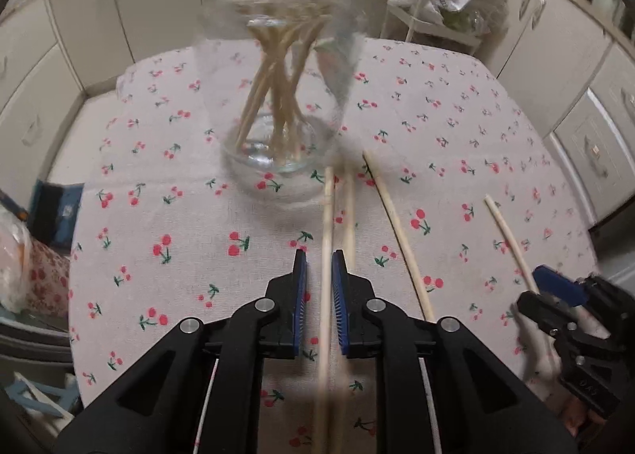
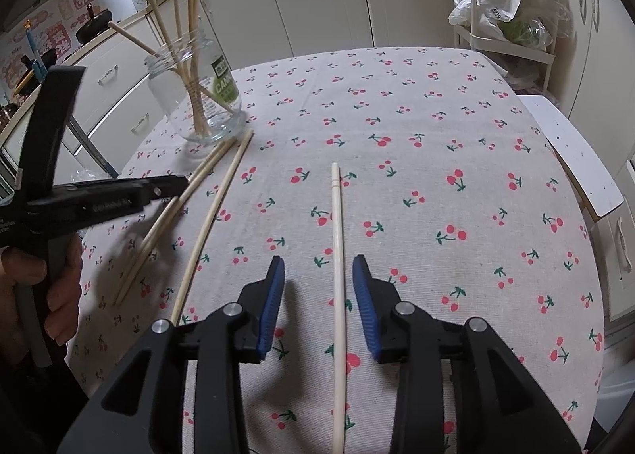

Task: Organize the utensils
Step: 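Grasp a stick from the bundle with the left tool while the right tool grasps the lone stick, then lift both held sticks and carry them above the glass jar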

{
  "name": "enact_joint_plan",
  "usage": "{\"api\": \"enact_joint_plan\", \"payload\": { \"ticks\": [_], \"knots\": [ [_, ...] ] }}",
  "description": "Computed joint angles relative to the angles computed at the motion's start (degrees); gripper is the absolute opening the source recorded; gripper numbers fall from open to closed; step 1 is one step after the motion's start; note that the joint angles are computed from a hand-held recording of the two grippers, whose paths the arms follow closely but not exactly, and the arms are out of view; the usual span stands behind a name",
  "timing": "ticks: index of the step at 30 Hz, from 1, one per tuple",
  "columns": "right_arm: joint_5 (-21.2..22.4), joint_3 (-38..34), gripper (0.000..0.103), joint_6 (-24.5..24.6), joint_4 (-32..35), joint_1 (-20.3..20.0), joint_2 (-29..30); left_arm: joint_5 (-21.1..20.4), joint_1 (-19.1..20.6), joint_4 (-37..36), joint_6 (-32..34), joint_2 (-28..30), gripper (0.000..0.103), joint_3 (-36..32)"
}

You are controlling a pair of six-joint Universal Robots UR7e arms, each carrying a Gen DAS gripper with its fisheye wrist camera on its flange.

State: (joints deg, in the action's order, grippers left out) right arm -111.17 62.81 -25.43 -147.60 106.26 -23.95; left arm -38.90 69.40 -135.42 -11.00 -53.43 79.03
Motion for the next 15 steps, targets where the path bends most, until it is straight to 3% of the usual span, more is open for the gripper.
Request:
{"api": "enact_joint_plan", "payload": {
  "ticks": [4, 6, 11, 15],
  "knots": [
    [-0.26, -0.40, 0.036, -0.07, 0.00, 0.05, 0.25, 1.32, -0.16, 2.40, -0.39, 1.30, 0.012, -2.05],
    [-0.83, -1.00, 0.036, -0.03, 0.15, 0.17, 0.59, 1.22, -0.03, 3.62, -1.21, 1.31, 0.006, -2.68],
    [-2.39, -4.37, 0.037, 0.12, 1.98, 0.38, 2.37, -4.30, 1.17, 5.17, -3.24, -0.19, 0.005, -3.33],
    [-3.90, -6.69, 0.041, -1.40, 2.32, 0.71, 3.96, -6.37, 0.58, -1.69, -1.28, -3.23, 0.005, 0.96]
  ]
}}
